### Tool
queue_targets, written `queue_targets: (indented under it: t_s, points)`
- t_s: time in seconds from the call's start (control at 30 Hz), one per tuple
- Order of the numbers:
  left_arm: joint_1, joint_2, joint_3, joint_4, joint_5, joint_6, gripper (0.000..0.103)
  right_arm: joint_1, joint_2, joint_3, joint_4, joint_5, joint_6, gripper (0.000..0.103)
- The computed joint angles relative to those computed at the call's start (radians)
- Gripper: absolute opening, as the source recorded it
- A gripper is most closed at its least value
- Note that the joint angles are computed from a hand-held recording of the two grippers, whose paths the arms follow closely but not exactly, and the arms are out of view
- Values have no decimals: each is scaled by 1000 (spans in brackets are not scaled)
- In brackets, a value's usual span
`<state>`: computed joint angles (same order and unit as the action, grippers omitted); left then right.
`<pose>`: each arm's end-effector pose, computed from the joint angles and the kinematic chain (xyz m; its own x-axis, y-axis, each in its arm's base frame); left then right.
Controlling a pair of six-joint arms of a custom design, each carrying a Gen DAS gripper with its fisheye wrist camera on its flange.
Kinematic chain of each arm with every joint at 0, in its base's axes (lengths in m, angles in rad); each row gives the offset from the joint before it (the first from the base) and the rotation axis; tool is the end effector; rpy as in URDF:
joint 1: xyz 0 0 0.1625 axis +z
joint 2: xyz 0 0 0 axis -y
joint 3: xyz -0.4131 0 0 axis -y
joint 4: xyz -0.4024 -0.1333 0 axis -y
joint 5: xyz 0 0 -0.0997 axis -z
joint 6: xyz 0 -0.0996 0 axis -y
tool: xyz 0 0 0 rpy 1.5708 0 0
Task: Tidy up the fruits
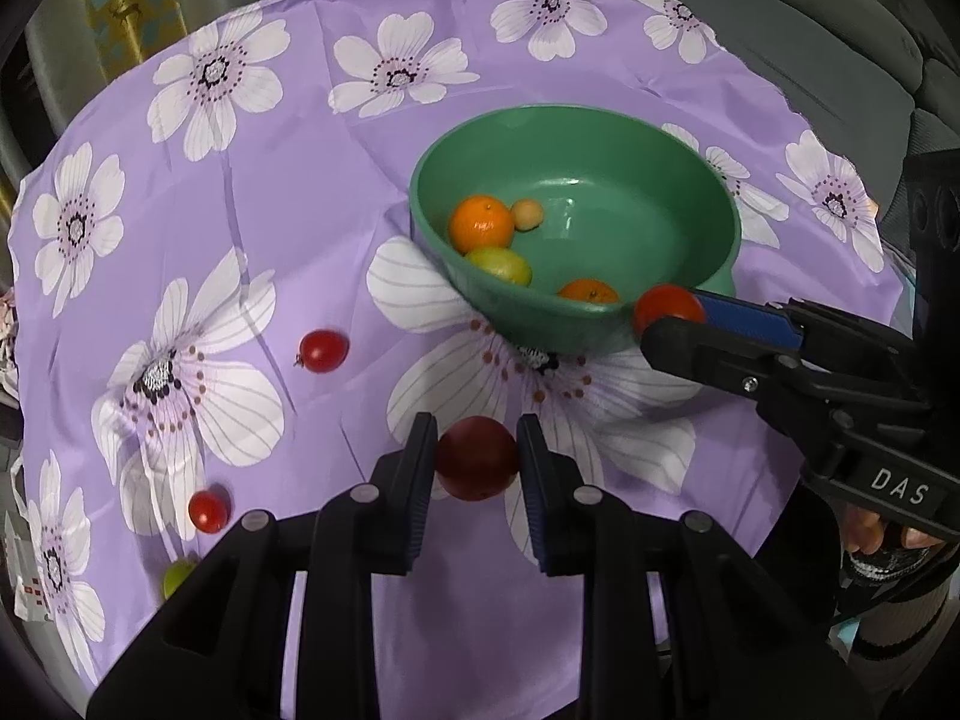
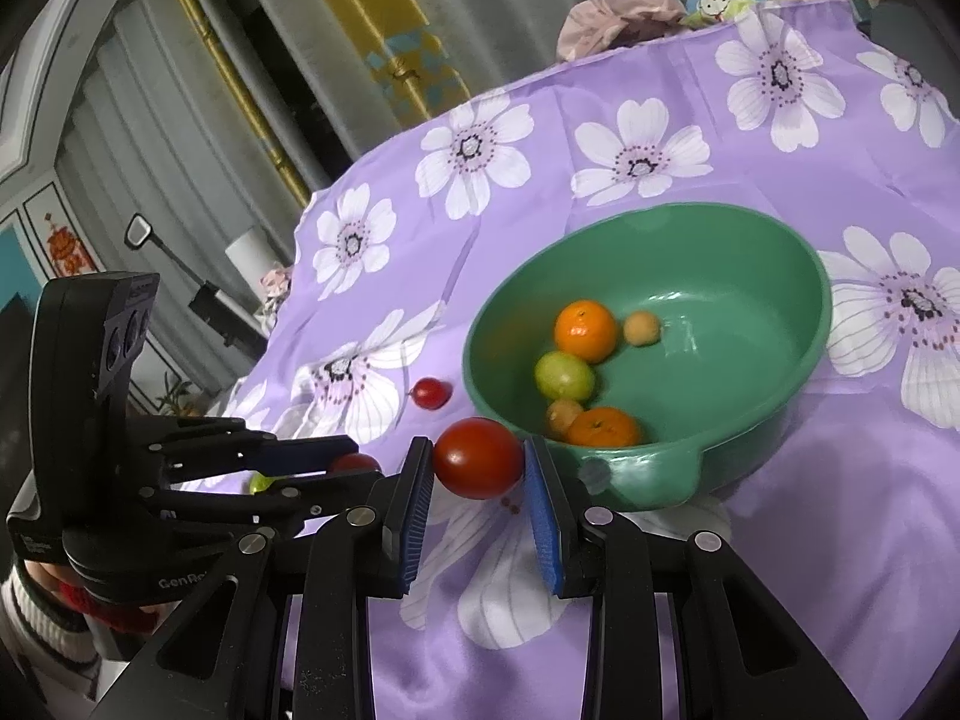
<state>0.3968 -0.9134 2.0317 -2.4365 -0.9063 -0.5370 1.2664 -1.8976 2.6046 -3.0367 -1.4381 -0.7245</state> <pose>-0.3908 -0.3749 0.0268 -0.5961 0.4836 -0.6409 0.6844 0.7234 -0.0907 0.0457 -0.3431 0.2893 -0.8727 -0.3014 0.3842 -0.4820 0.6577 -0.5789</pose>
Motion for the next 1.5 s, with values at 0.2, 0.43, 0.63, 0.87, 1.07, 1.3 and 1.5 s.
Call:
queue_targets:
  t_s: [0.2,0.43,0.63,0.87,1.07,1.3,1.5]
  points:
    - [1,18,-20,-16,12,24,27,-12,-3,-4,-8,16,1,32]
    - [8,40,-43,-35,10,58,27,-16,11,-19,-18,24,6,32]
    - [13,61,-67,-67,11,99,27,-15,23,-30,-28,23,6,32]
    - [15,92,-103,-110,14,157,27,-24,27,-41,-41,33,14,32]
    - [25,120,-131,-124,5,185,27,-25,37,-51,-54,29,19,32]
    - [37,156,-166,-137,-5,208,27,-29,45,-60,-60,25,22,32]
    - [47,171,-180,-134,-4,213,27,-27,52,-67,-72,8,19,32]
